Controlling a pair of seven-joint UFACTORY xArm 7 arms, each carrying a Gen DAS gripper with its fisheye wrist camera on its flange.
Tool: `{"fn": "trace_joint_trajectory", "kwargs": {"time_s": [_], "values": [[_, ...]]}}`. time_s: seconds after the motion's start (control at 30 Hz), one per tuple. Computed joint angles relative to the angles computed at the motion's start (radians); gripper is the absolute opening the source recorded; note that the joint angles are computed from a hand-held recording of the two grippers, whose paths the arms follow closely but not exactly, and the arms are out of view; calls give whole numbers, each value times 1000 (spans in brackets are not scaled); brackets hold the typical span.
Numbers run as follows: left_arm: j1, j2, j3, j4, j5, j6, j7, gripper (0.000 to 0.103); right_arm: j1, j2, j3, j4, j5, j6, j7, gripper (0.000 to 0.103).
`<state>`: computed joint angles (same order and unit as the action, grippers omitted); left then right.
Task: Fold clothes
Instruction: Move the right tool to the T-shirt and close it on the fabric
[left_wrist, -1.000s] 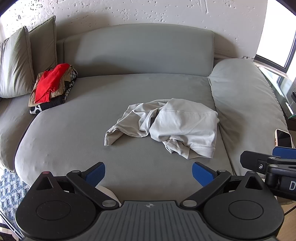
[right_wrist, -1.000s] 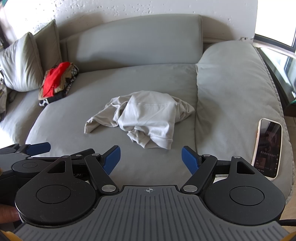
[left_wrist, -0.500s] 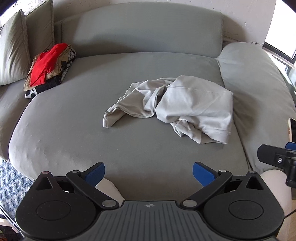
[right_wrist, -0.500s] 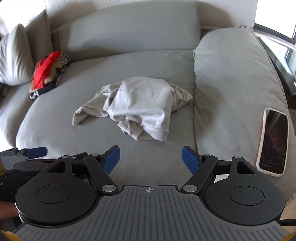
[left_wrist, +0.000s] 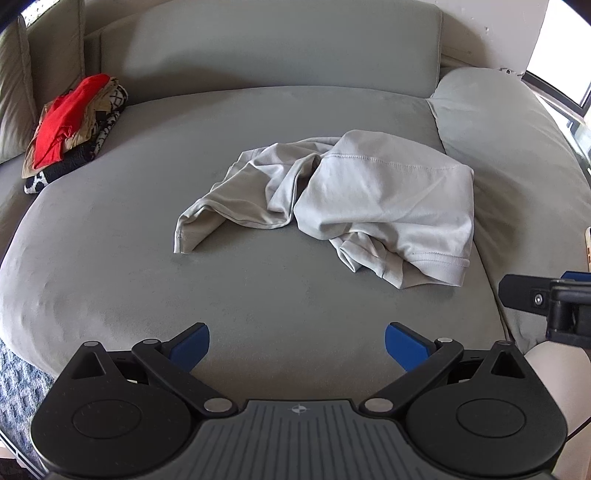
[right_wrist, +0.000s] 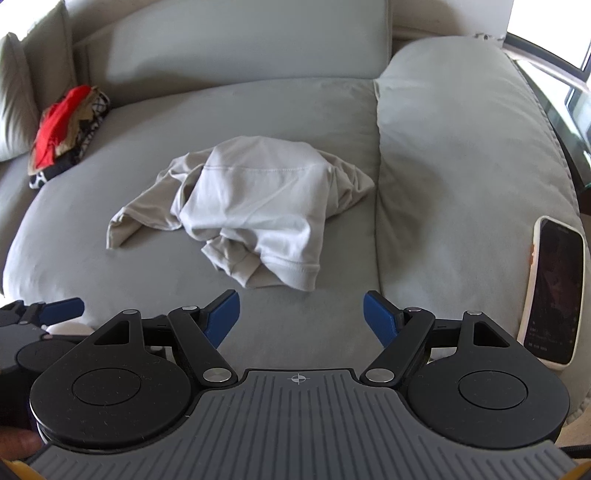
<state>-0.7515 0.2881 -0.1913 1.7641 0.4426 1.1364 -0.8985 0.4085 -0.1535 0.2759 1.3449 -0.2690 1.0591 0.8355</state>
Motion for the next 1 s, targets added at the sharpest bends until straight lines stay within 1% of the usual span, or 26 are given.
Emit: {"fn": "trace_joint_trajectory", "kwargs": {"time_s": [0.13,0.23,0.3,0.33,0.37,0.43,0.5,0.57,0.6,0.63,0.77,0.9,1.0], "values": [[8,8,4,3,-9,-7,9,102,-4,31,-7,11,-17,-36,-13,79],[22,2,7,-19,-25,-21,15,101,-4,61,-17,13,-33,-102,-33,81],[38,0,7,-29,-44,-6,40,92,-2,87,-27,16,-28,-147,-62,81],[50,0,8,-33,-63,5,47,82,0,107,-31,25,-20,-159,-84,81],[61,-1,10,-36,-81,16,53,75,4,129,-34,40,-12,-159,-105,81],[86,-16,14,-63,-116,8,39,72,15,173,-39,76,-12,-144,-127,81],[108,-41,17,-100,-128,-24,22,72,30,207,-46,105,-24,-138,-136,81],[121,-59,20,-123,-114,-48,0,75,43,230,-54,125,-33,-143,-145,81],[124,-60,21,-124,-97,-47,-11,76,49,241,-58,136,-36,-145,-150,81],[126,-61,22,-124,-80,-45,-23,80,55,252,-62,147,-43,-145,-154,81],[131,-54,23,-113,-29,-40,-41,83,76,301,-76,199,-56,-140,-187,81],[141,-60,24,-137,-20,-76,-50,84,86,349,-93,233,-58,-177,-228,81],[145,-59,24,-148,-8,-84,-59,84,79,391,-98,252,-5,-227,-285,81]]}}
